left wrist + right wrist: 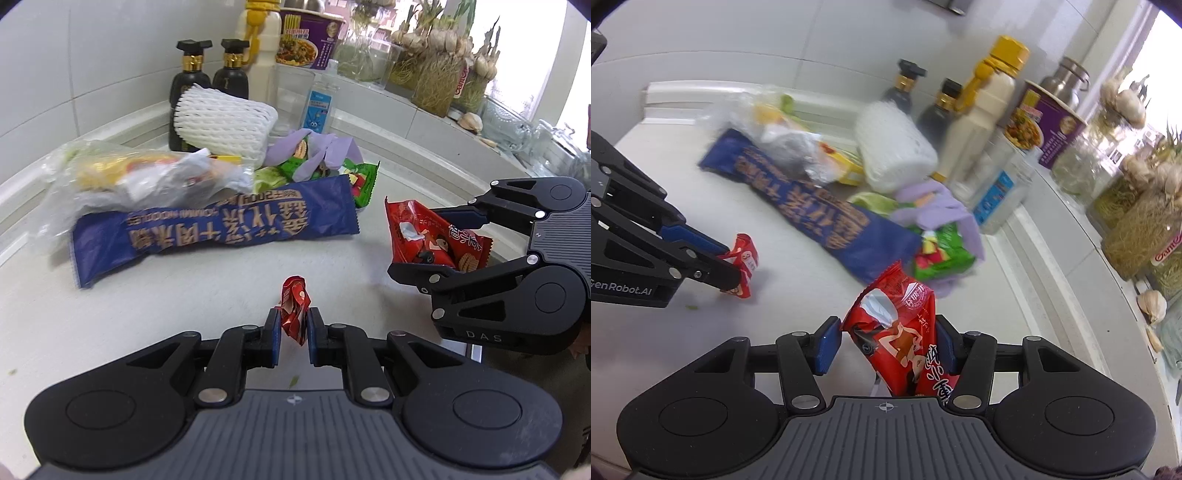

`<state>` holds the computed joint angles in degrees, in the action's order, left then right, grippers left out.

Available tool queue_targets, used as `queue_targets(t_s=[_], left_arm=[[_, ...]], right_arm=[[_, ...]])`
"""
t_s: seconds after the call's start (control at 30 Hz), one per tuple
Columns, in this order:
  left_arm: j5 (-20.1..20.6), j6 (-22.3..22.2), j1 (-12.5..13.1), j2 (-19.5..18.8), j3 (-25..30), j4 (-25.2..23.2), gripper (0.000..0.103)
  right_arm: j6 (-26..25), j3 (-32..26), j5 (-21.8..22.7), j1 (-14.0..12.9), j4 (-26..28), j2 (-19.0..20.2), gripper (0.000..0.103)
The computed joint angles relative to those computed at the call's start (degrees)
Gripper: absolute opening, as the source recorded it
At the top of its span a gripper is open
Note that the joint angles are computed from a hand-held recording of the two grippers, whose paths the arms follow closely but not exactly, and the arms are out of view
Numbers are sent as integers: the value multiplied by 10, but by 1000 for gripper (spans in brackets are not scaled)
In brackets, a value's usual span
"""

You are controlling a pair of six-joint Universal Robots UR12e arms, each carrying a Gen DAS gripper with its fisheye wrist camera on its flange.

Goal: Collect trash
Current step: 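Grasp small red wrapper with left tool while right tool grasps red snack bag, then carry the red wrapper and red snack bag down over the wastebasket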

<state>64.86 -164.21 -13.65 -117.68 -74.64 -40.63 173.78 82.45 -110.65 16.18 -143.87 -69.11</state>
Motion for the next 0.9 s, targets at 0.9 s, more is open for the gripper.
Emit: queue_targets(t_s=[0.9], left_arm=[[-34,-5,98,108,-134,12,12]], right_arm=[[85,-44,-2,108,67,12,52]])
